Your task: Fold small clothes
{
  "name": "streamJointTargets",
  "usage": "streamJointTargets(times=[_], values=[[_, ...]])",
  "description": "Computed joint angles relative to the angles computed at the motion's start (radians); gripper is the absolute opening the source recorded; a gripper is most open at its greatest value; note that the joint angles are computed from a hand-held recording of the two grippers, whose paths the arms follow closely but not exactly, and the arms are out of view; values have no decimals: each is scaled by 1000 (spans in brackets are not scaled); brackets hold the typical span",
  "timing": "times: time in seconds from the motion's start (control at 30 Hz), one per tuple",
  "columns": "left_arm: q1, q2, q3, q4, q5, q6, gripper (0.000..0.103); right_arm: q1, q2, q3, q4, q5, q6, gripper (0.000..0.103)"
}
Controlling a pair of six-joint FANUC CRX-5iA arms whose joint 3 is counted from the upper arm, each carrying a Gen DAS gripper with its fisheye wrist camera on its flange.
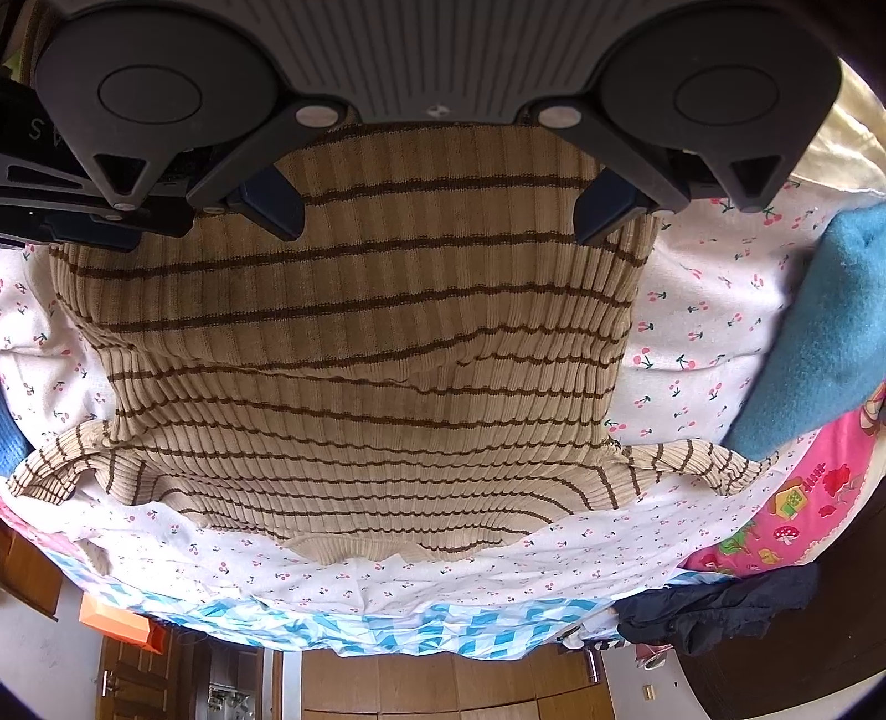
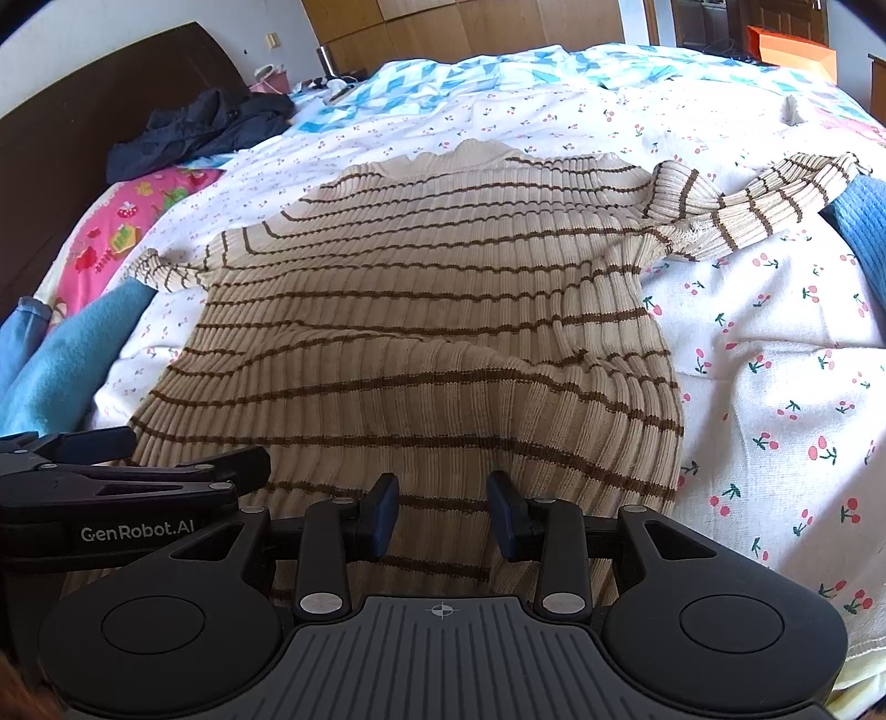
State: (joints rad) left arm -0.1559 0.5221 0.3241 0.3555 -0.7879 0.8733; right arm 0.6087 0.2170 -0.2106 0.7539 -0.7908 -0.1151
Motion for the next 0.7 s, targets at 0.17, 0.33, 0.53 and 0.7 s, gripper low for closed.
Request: streamJointTargets(times=[0.17, 0.33, 0.53, 0.7], values=[[-1, 1, 4, -8, -5, 8, 103, 1, 0, 1, -1, 0, 1, 35], [-2, -1, 1, -10, 1, 10, 103, 1, 0, 0, -1, 0, 0, 35], [-6, -21, -28, -12, 46, -12, 103, 0, -1, 0, -1, 0, -1, 35], [-5, -17, -23, -12, 37, -7, 103, 0, -2, -2, 1, 1, -2, 35]])
